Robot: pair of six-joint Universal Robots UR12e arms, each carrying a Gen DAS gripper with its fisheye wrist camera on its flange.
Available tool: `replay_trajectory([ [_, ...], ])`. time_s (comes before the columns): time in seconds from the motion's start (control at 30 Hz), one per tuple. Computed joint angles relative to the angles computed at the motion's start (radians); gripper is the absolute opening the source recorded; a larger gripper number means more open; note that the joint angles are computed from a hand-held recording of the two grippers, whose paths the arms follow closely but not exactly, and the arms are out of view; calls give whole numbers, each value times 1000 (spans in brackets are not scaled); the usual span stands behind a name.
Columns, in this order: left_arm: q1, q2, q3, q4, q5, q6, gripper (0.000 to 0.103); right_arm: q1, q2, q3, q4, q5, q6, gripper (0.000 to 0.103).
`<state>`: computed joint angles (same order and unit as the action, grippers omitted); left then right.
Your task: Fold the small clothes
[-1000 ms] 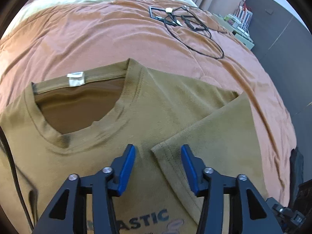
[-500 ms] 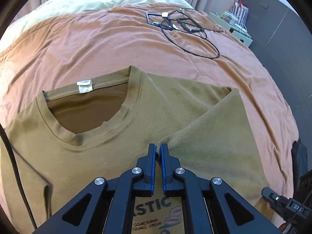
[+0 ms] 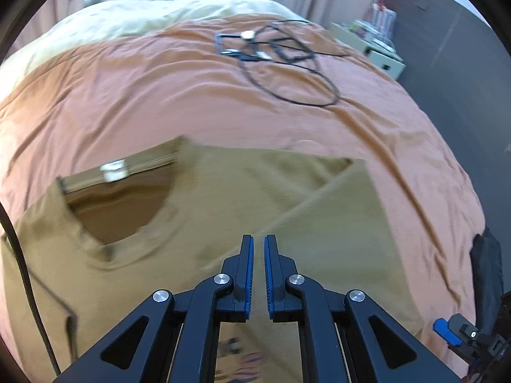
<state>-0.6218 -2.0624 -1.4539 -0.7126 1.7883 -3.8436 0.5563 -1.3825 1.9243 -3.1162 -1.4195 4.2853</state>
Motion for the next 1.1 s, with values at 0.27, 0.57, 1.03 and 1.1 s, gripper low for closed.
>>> replay_trajectory([
  [0.27, -23, -104, 149, -27, -35, 82, 7, 16, -11, 11, 3, -85, 35, 52],
  [0.57, -33, -187, 275, -54, -38, 148, 7, 19, -12, 27, -12, -95, 55, 51],
  [1.03, -4, -236, 326, -101, -52, 135, 7, -14, -19, 44, -29, -21, 40, 51],
  [1.1, -4, -238, 327, -88, -42, 140, 7, -13, -22, 48, -31, -18, 46, 51],
])
